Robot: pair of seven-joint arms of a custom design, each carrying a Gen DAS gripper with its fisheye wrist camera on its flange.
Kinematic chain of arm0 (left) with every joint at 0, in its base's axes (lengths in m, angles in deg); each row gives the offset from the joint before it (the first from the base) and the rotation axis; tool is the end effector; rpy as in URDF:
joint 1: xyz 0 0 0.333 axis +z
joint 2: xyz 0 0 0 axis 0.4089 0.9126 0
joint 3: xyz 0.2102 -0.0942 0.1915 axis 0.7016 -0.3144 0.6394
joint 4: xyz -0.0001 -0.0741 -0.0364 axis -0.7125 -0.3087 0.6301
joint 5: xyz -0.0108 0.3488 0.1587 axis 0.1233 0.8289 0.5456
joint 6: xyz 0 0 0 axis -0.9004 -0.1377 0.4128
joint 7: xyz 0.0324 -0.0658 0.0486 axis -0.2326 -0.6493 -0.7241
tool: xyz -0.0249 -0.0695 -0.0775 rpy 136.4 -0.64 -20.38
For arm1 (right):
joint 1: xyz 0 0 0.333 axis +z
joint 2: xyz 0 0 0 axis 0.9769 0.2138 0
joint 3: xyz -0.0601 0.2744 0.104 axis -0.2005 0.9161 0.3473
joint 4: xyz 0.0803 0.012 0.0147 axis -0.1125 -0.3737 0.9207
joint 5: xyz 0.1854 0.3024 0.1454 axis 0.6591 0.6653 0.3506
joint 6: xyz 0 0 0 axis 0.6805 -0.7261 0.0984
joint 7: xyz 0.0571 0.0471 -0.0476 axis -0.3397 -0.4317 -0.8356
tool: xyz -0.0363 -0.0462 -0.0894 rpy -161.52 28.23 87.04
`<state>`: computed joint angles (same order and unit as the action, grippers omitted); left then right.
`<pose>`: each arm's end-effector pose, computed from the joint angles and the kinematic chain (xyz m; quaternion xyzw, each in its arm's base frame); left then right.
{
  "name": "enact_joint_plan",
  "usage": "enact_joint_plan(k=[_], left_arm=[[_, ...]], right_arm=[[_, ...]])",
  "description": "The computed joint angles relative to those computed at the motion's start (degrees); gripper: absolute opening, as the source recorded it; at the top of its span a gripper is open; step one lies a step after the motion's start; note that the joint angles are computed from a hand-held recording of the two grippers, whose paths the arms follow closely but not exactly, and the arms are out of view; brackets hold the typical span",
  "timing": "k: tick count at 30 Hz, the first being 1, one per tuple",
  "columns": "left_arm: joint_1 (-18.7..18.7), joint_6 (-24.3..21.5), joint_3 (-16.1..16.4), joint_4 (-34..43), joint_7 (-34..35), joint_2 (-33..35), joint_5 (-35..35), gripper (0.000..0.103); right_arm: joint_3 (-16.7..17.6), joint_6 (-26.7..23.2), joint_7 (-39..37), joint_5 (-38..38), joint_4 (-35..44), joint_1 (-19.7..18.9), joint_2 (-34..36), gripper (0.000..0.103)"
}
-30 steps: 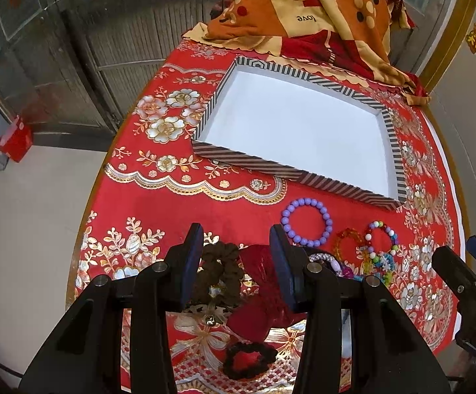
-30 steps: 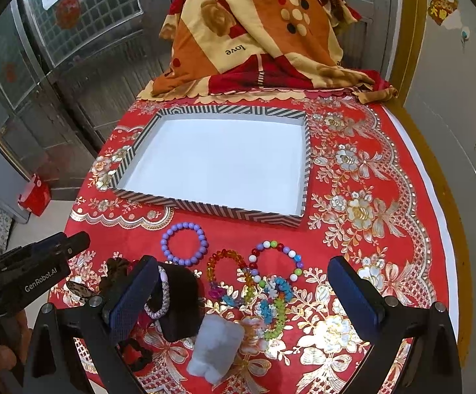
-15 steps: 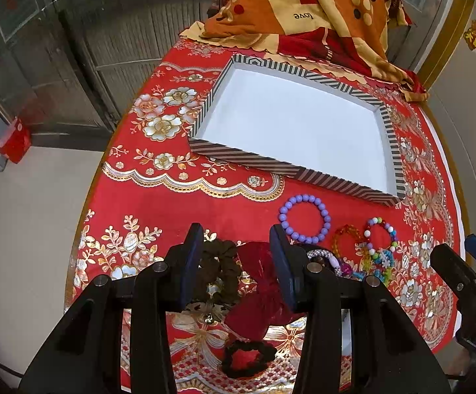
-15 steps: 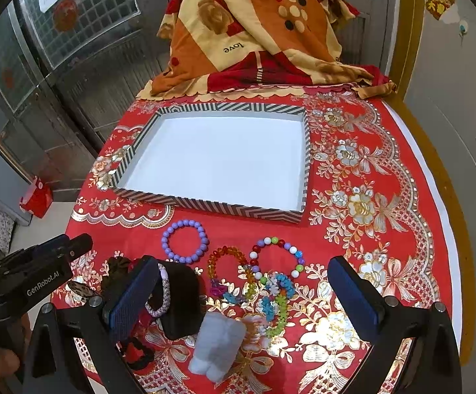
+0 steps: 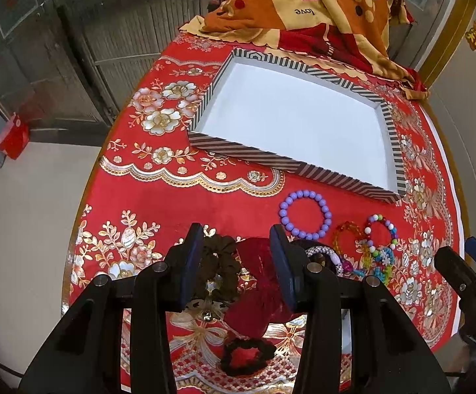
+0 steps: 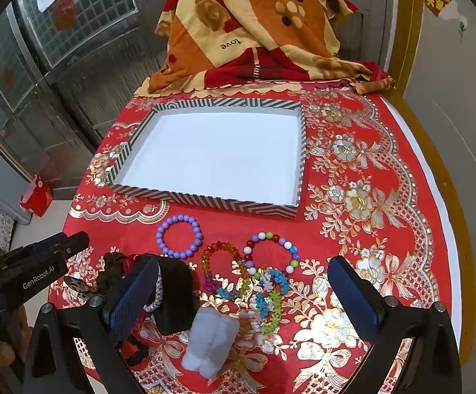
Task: Organize jewelry
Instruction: 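Grasp the silver braided bracelet with the left tool while the right tool grasps the multicolour bead bracelet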
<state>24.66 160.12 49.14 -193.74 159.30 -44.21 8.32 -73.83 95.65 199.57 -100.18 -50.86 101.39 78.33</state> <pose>0.6013 -0.0532 0.4464 -0.5954 0.7716 -0.1918 0.1152 0.5509 0.2914 0.4789 -0.5186 0.8173 -0.1775 0.1774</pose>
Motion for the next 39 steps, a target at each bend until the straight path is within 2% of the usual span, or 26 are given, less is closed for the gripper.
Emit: enact_joint_plan(k=[3,11,16,23,31,33,37,39], left_arm=[[0.4,-1.1,0.2,1.3,0.0,0.7,-0.6,0.041],[2.3,-9.5,-0.1,5.1,6.1,3.0,-6.2,0.041],[2.3,-13.8,-0.5,4.2,10.8,2.9,-8.3,0.041],[1.3,-15.8,-0.9,3.8,14.9,3.8,-7.9,0.041],[0.8,-18.7,-1.3,6.0,15.3,6.9,-9.4,0.041],[0.7,-18.7,-1.4,6.0,15.5,7.0,-9.5,0.041],[0.6,-19.6,-1.4,6.7,14.8,7.9,-9.8,0.041],[0.8,-20.2,-1.4,7.3,14.3,8.3,-10.6,0.041]], right_arm=[[-0.1,1.9,0.4,0.5,-2.3,-0.5,-1.4,0.102],[0.1,4.6,-3.3,2.8,-7.7,-2.0,-3.9,0.102],[0.3,3.3,-4.6,3.1,-9.6,-2.3,-4.5,0.102],[0.2,4.7,-5.3,5.7,-11.9,-3.3,-5.4,0.102],[0.0,5.6,-5.1,5.3,-12.3,-3.6,-5.1,0.102],[-0.2,6.5,-5.2,4.8,-12.8,-3.8,-4.9,0.098],[-0.8,7.6,-8.0,6.2,-12.8,-4.9,-3.1,0.078],[-1.0,8.4,-10.1,7.8,-12.5,-5.4,-1.9,0.073]])
